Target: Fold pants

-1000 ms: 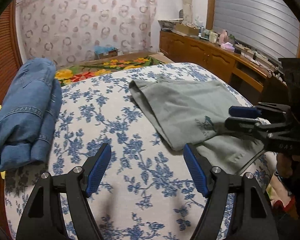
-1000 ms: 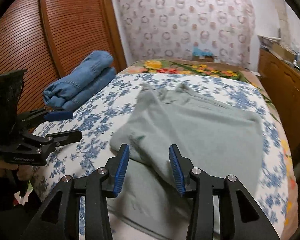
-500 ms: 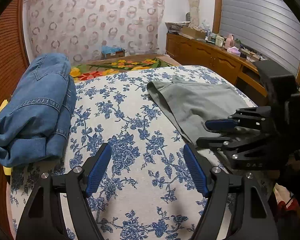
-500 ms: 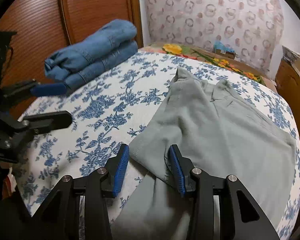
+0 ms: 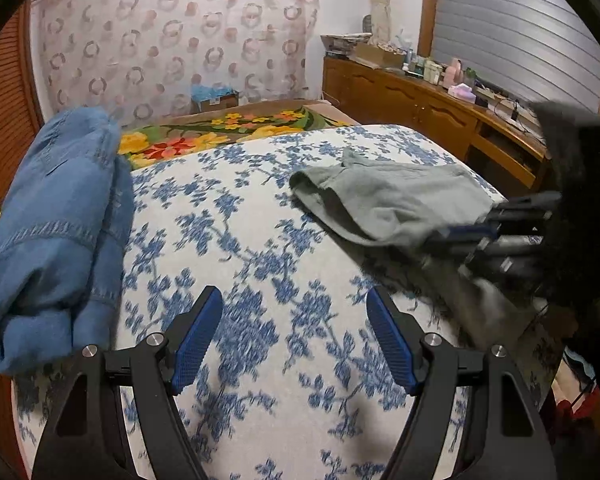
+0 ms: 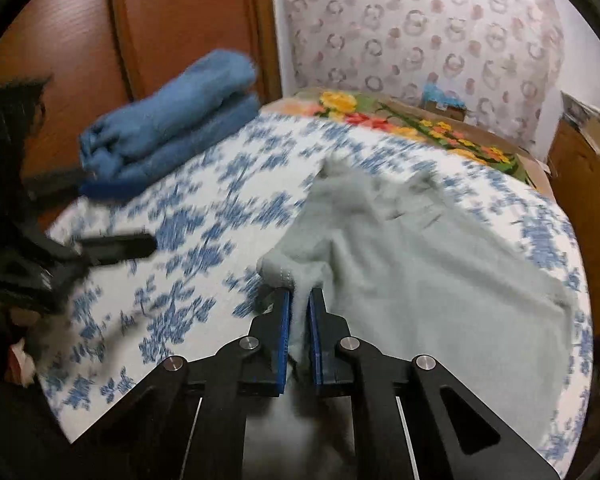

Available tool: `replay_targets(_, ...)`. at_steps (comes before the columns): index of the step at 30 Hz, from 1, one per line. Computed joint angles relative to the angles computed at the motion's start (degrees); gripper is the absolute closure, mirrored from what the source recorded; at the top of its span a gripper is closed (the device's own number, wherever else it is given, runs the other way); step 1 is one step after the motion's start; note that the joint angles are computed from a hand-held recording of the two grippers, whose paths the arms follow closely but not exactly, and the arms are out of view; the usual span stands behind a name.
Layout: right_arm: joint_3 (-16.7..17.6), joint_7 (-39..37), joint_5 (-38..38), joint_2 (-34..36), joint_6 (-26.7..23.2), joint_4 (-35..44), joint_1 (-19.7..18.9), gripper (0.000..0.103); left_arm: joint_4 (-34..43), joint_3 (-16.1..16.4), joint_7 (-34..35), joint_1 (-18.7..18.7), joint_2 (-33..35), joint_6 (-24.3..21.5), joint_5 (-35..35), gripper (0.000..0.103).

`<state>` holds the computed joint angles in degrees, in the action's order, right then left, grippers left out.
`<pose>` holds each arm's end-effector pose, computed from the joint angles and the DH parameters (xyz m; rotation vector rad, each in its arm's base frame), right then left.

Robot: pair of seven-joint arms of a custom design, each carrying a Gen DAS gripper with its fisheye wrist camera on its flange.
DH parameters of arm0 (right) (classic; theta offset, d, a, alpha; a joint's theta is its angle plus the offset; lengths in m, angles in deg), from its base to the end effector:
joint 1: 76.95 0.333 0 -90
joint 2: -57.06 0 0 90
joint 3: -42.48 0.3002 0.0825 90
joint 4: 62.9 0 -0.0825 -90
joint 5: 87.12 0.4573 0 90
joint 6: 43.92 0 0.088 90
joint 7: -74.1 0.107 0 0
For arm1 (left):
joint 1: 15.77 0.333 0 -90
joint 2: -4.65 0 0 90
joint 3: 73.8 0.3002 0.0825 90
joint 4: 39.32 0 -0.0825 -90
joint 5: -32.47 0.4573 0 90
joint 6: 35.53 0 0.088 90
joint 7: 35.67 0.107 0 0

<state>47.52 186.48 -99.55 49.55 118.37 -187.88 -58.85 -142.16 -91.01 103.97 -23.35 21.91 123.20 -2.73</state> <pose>0.5687 0.2565 0.4883 -1.8735 1.5366 -0.5587 0.6845 -0.2709 0.4086 -1.0588 2.4453 -1.0610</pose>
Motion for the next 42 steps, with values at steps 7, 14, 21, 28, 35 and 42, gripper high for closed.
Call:
replay_targets(7, -4.6, -4.0, 8.6, -6.0, 4.7, -5.5, 1.7, 0.094, 5.9, -0.2, -1.3, -2.0, 4.0, -2.5, 4.4, 0.028)
replay_targets(14, -8.0, -14.4, 21.3, -5.8, 7.3, -6.5, 5.5, 0.094, 8.3, -0.8, -2.0, -2.7, 5.6, -3.6, 6.1, 0.028)
replay_targets(21, -3.6, -5.4, 10.4, -4.6, 6.0, -5.2, -2.1, 0.094, 10.5, 0.1, -4.8, -4.0, 7.3, -5.0, 9.6, 0.028)
replay_targets(28, 0.9, 12.0, -7.1, -5.9, 0.9, -4.8, -11.3, 0.094, 15.3, 0.1, -6.4, -5.3, 11.0, -7.2, 12.6, 0.028)
replay_targets(35, -0.3, 23.3, -14.8, -6.9, -1.5, -6.0, -12.2, 0.083, 22.7, 0.9, -7.9, -7.4, 15.9, -10.5, 16.9, 0.028)
replay_targets(42, -3.0, 15.7, -8.7, -5.7, 0.0, -6.3, -8.5, 0.074, 32.7, 2.6, -11.6, -10.2, 22.9, -14.0, 22.4, 0.028)
